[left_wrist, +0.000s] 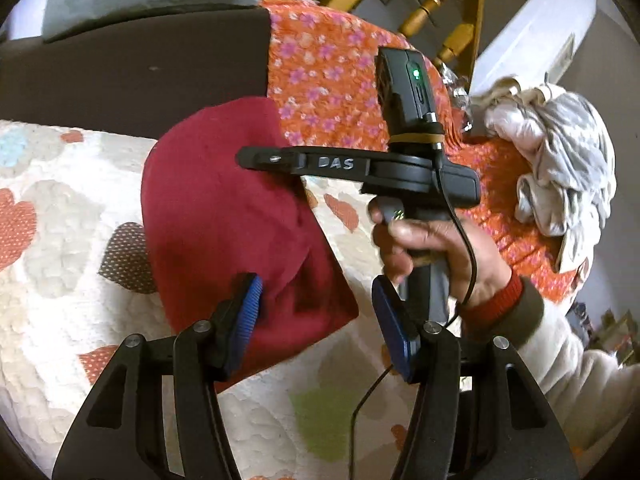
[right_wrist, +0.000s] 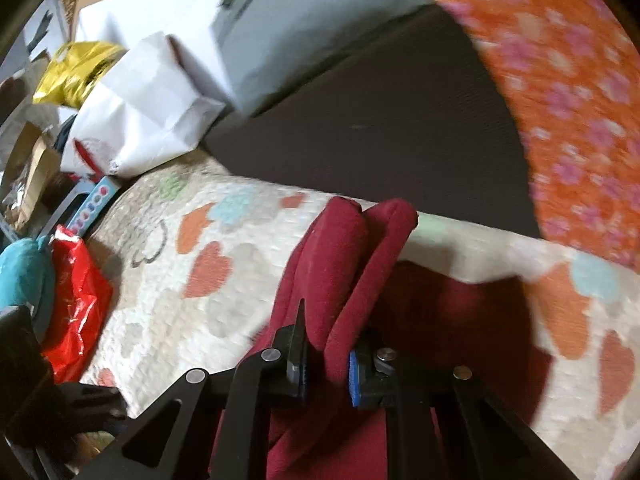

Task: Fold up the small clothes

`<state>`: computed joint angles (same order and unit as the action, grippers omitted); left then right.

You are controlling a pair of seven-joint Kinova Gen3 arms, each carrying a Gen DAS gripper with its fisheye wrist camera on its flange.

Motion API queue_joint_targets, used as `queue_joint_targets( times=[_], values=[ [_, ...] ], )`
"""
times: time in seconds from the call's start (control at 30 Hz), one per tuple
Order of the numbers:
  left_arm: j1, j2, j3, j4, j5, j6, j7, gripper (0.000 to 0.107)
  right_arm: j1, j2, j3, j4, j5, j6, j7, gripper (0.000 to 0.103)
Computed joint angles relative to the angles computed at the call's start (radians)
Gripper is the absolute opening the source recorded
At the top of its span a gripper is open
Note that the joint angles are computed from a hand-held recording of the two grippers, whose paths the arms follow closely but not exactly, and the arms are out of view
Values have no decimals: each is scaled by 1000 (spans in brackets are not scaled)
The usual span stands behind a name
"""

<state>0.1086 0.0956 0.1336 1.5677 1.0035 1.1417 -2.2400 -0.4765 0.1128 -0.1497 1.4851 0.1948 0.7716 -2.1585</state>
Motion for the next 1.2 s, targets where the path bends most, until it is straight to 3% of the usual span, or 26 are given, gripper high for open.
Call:
queue_joint_targets(
  times=[0.17,0.33,0.47,0.53,0.57,0.63,0.87,0.93,1.03,1.13,1.2],
  values=[
    [67,27,25,-36,-164,-53,94,56,48,-55,14,71,10,16,-3,13],
    [112,33,56,-37,-260,-93,111,56,80,-66,10,86,65,77,18,13],
    [155,49,74,-48,-317,-109,165,56,20,-17,50,94,176,129,-39,13],
    [168,60,76,-54,-351,-112,197,56,74,-5,20,127,147,85,-68,15],
    [171,62,77,-53,-363,-113,207,56,94,-19,18,150,125,55,-80,25],
    [175,57,78,-57,-384,-113,225,56,92,-59,36,177,114,43,-123,31],
    [171,20,71,-29,-380,-153,230,56,106,-260,-62,275,81,-17,-125,31],
    [191,32,73,-41,-437,-149,281,56,59,-252,-98,289,139,9,-176,31],
    [207,46,79,-51,-484,-140,315,56,78,-200,-201,336,236,74,-279,27],
    [213,47,82,-48,-503,-144,326,56,44,-232,-157,446,210,-4,-366,27],
    [223,44,84,-53,-527,-144,346,56,33,-267,-113,477,154,-53,-347,27]
  ],
)
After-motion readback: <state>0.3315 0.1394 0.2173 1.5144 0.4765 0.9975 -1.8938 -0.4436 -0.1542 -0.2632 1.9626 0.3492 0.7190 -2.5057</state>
